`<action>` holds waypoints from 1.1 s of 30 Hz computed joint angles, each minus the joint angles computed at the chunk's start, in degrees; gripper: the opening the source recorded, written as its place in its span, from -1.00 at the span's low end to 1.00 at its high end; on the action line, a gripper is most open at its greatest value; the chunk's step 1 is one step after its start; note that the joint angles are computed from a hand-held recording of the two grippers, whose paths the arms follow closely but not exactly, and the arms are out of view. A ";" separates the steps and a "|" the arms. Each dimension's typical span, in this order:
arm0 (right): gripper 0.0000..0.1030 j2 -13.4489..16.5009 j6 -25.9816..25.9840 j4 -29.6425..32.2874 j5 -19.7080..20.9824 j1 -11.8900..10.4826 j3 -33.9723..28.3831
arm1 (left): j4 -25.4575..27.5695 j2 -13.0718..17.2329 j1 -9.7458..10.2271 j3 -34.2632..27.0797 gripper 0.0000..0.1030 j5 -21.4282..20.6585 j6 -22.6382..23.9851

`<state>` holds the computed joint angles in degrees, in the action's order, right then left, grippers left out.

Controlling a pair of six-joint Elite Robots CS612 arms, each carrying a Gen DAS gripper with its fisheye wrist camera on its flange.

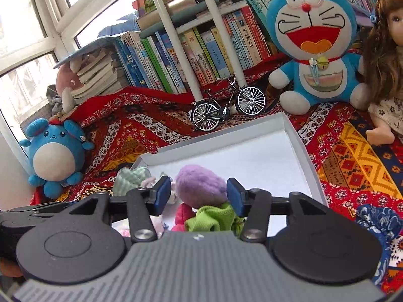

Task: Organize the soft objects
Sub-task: 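Lift both grippers out of the white box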

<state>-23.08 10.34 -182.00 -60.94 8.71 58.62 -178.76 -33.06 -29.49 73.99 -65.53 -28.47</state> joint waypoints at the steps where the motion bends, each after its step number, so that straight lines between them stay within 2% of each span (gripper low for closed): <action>1: 0.26 -0.22 -0.37 -0.33 -0.13 -0.02 0.41 | -0.55 -0.29 -0.13 0.63 0.42 0.46 0.19; 7: 0.35 -1.68 -1.35 -4.39 0.37 -0.42 3.71 | -3.86 -1.99 -0.95 4.53 0.46 2.78 0.84; 17: 0.62 -4.09 -6.73 -10.37 -0.72 -0.67 9.31 | -8.77 -3.98 -1.90 9.84 0.48 3.96 -0.36; 26: 0.67 -5.53 -7.48 -13.96 -0.78 -1.22 13.43 | -12.02 -5.13 -2.86 13.80 0.50 5.13 -1.52; 33: 0.71 -6.51 -6.90 -18.09 -3.41 -1.61 17.31 | -15.07 -5.99 -4.41 17.51 0.55 10.05 -0.89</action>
<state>-29.59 3.45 -200.08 -64.35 7.10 75.92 -193.83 -39.05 -33.90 91.50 -55.48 -29.35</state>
